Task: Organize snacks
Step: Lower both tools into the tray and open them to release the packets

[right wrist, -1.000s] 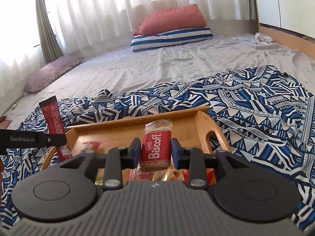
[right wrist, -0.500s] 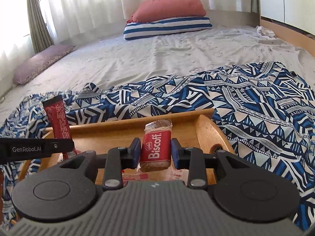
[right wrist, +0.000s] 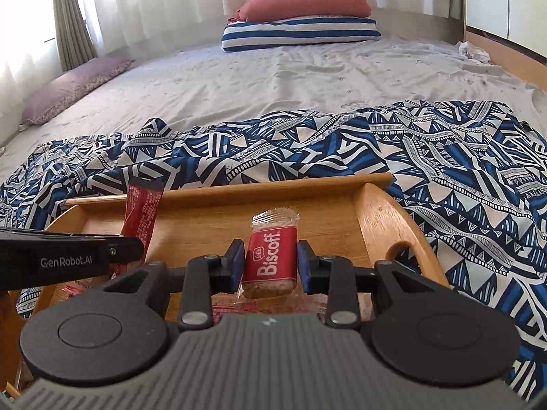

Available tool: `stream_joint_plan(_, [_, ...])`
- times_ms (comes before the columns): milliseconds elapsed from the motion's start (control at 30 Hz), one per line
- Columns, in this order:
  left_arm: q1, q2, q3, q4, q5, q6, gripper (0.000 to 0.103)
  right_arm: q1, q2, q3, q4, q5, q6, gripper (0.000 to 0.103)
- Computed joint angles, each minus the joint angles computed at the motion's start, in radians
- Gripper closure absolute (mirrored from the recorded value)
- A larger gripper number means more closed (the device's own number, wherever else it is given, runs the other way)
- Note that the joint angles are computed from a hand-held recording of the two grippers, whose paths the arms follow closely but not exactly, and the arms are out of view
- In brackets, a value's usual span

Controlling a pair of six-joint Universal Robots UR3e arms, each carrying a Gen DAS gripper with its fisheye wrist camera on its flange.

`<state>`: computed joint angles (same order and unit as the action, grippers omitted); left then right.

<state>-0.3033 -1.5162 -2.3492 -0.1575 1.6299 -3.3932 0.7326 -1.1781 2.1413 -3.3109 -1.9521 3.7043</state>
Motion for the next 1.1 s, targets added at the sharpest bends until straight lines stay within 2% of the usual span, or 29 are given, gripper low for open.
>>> stream_joint_plan(133, [-0.007,-0.009,0.001,0.012,0.011,0.010,0.088,-0.001,0.010,-0.014,0.042,-0.009,0.000,0.066])
stream_joint_plan(433, [-0.039,-0.031,0.013,0.019,0.059,-0.001,0.087,0.001,0.018,-0.007,0.033,-0.006,-0.016,0.066])
stream_joint_plan(533, [-0.056,-0.034,0.018,0.016,0.086,-0.016,0.086,0.005,0.017,-0.009,0.033,-0.012,-0.014,0.056])
stream_joint_plan(600, [-0.060,-0.027,0.015,0.014,0.092,-0.020,0.085,0.005,0.011,0.002,0.019,-0.010,-0.010,0.056])
stream_joint_plan(700, [-0.071,-0.010,0.005,0.015,0.109,-0.025,0.075,0.008,-0.004,0.018,0.009,-0.007,-0.008,0.052])
stream_joint_plan(767, [-0.083,0.007,-0.001,0.017,0.128,-0.036,0.060,0.016,-0.014,0.024,0.005,-0.015,-0.008,0.049])
stream_joint_plan(900, [-0.099,0.049,-0.007,-0.006,0.149,-0.038,0.056,0.032,-0.043,0.042,0.001,-0.022,-0.001,0.048])
stream_joint_plan(1000, [-0.116,0.080,-0.007,-0.031,0.174,-0.042,0.047,0.048,-0.060,0.043,0.013,-0.037,0.001,0.046])
stream_joint_plan(1100, [-0.121,0.124,-0.015,-0.058,0.180,-0.048,0.033,0.067,-0.080,0.043,0.031,-0.053,0.009,0.044])
